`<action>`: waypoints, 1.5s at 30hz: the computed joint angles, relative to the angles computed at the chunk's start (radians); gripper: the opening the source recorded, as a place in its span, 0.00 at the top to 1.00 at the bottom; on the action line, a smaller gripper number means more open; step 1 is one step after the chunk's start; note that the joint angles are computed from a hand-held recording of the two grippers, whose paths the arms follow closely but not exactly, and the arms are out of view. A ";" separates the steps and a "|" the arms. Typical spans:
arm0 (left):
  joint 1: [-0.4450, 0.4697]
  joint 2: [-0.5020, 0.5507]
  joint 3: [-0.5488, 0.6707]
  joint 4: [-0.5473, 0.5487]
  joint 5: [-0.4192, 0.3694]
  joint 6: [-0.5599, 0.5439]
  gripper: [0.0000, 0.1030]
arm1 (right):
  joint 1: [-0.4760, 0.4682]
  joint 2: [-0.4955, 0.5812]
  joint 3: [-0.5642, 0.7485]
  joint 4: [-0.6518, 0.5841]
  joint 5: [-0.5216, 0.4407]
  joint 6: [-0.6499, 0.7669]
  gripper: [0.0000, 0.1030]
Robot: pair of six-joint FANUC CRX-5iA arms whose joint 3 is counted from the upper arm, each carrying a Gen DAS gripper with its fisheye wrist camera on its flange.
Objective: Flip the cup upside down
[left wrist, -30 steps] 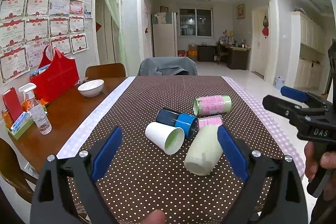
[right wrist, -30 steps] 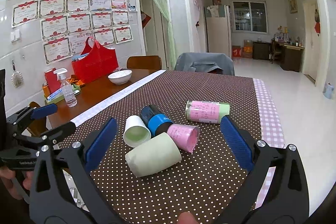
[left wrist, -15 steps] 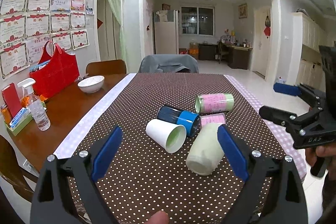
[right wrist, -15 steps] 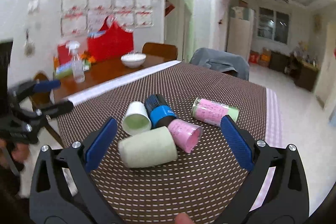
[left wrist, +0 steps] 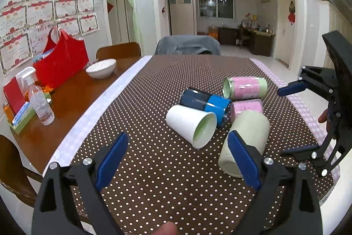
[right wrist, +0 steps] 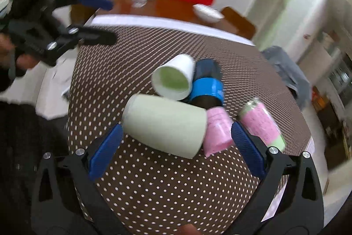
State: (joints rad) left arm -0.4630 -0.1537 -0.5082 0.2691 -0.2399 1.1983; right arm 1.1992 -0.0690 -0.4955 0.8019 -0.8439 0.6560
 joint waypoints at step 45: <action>0.066 0.218 0.072 0.148 -0.080 -0.059 0.12 | -0.132 0.404 0.578 -0.496 -0.417 1.013 0.26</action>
State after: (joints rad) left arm -0.3972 0.0643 -0.4367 0.4173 -0.3199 1.1392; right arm 1.0675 0.3346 0.0823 0.3057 -1.2607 1.6688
